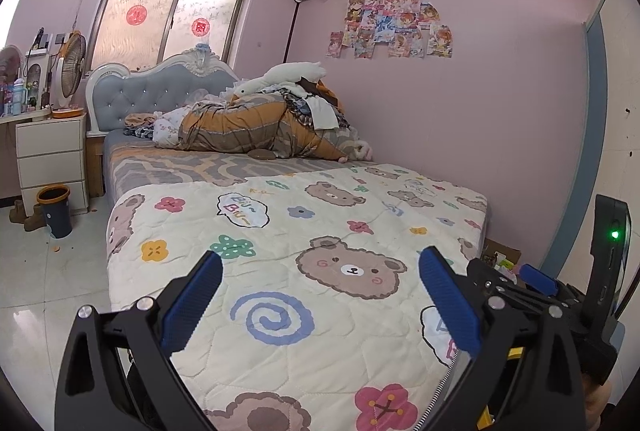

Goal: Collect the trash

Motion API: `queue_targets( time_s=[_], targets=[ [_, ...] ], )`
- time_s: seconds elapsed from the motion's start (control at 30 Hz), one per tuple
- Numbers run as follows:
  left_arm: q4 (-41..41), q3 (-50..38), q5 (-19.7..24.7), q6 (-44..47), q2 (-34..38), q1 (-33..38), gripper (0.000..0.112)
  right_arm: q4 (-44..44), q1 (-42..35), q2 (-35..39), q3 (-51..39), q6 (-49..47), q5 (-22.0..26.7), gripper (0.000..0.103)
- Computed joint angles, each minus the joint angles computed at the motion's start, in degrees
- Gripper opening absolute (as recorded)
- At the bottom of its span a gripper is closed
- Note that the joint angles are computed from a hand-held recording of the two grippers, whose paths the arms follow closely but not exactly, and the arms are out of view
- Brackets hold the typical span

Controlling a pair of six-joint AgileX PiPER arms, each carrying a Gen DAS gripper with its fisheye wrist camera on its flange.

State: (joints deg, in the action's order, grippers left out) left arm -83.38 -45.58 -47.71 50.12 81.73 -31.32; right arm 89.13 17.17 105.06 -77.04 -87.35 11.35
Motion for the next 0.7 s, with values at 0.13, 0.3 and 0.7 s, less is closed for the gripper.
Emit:
queue_targets(
  time_s=[0.13,0.3,0.7],
  targets=[
    [-0.1,0.1,0.1,0.2,-0.1,0.3,0.095,-2.1,0.1,0.4,-0.4,2.3,0.0,0.093],
    [-0.3,0.0,-0.2,0.3,-0.1,0.2,0.095,-2.7,0.1,0.4,-0.5,3.0,-0.1,0.093],
    [-0.8,-0.1,0.0,0.6,-0.1,0.0,0.095,-6.6,-0.2,1.1,-1.2,7.1,0.2,0.093]
  ],
)
